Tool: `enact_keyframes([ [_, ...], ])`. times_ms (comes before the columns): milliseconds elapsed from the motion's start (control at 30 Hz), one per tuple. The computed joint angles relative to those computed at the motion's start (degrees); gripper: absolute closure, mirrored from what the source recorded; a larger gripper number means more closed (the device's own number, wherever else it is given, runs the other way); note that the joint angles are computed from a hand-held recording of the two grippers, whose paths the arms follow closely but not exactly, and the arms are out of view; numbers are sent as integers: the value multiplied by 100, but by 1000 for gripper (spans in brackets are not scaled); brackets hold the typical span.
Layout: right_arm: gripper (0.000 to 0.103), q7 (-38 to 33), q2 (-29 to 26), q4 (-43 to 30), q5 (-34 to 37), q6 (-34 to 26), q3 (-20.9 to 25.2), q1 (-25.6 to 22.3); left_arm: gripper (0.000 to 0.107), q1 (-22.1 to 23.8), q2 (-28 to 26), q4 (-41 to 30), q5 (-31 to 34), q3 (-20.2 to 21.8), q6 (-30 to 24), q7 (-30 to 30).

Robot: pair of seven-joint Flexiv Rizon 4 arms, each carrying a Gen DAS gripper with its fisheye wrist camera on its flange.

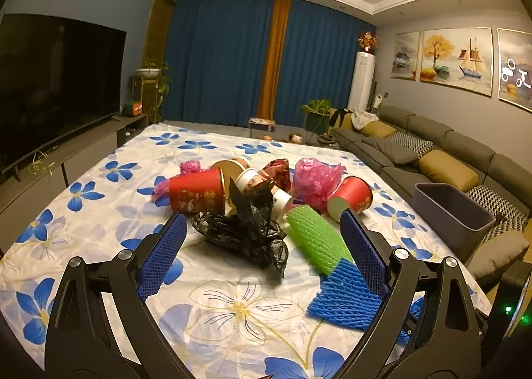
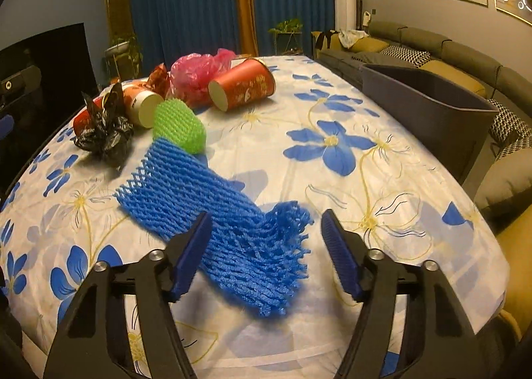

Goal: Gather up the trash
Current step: 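Grasp the blue foam net with the right tool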

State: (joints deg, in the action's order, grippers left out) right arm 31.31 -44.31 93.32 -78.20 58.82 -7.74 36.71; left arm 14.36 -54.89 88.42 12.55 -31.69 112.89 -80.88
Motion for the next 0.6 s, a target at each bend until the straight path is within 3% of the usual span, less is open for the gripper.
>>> enact_keyframes([
  [233, 69, -122, -118, -80, 61, 387, -35, -55, 15, -21, -21, -42, -56, 3, -76, 51],
  [400, 93, -212, -165, -154, -32, 497, -106, -3, 15, -44, -51, -81, -116, 15, -136, 93],
  [600, 96, 317, 25, -16, -588, 358, -221, 45, 15, -130, -91, -156, -237, 65, -248, 225],
])
